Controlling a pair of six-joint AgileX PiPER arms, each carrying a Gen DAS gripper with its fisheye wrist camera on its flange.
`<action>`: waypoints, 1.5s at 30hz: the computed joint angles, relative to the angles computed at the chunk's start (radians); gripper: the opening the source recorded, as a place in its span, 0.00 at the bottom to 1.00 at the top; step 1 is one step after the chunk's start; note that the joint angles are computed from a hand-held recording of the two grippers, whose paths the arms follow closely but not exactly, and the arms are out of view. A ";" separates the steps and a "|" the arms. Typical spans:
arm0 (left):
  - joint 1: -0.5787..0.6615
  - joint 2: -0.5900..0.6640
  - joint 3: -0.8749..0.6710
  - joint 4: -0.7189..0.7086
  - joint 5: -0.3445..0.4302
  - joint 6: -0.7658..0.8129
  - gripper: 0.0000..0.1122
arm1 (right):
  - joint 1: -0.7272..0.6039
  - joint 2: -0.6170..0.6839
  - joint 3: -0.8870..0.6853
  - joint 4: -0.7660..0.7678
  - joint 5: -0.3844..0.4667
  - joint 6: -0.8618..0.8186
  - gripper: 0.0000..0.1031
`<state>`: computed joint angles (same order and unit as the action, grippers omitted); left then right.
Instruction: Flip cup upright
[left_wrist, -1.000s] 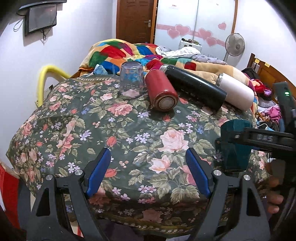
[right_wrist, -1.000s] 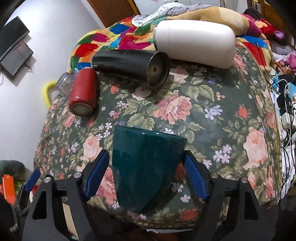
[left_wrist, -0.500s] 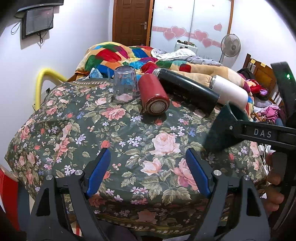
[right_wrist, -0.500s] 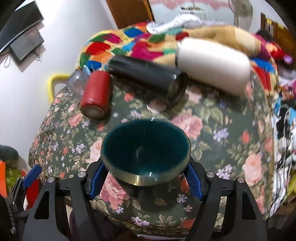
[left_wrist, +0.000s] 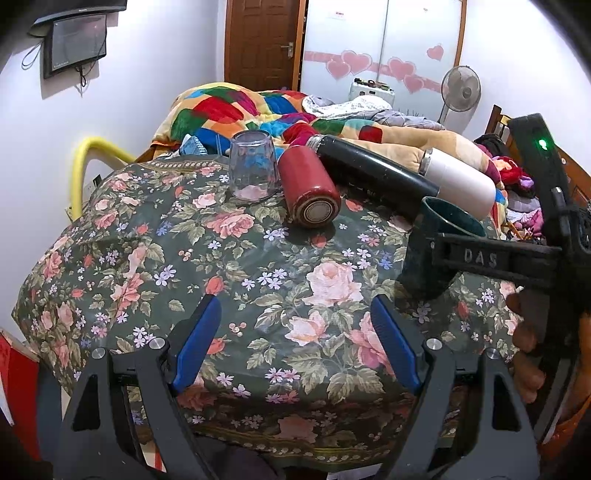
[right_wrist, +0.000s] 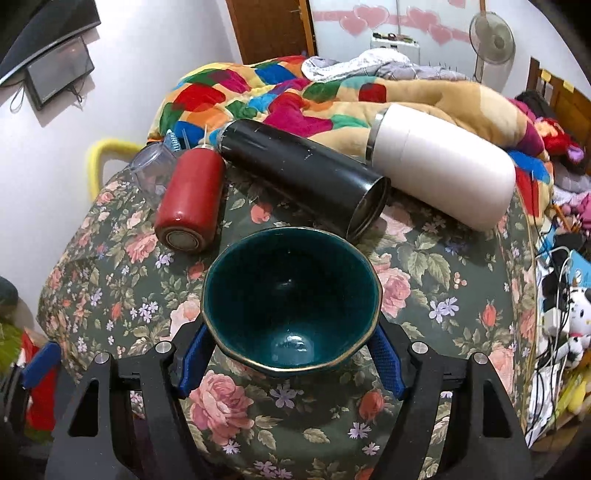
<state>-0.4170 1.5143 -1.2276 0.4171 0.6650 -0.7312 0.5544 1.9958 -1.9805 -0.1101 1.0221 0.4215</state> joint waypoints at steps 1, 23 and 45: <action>0.001 0.003 -0.003 -0.006 0.000 0.005 0.73 | 0.009 -0.009 0.016 -0.016 -0.009 0.007 0.70; -0.068 -0.097 0.002 0.023 0.066 -0.042 0.74 | 0.065 -0.142 0.171 -0.033 0.021 -0.071 0.76; -0.770 -0.324 -0.231 0.806 0.522 -0.456 0.91 | 0.567 -0.790 0.460 -0.907 -0.009 0.571 0.88</action>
<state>-1.1875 1.1905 -1.4582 1.2230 1.1874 -1.1869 1.1210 1.2061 -1.5210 -1.0174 1.0130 0.9925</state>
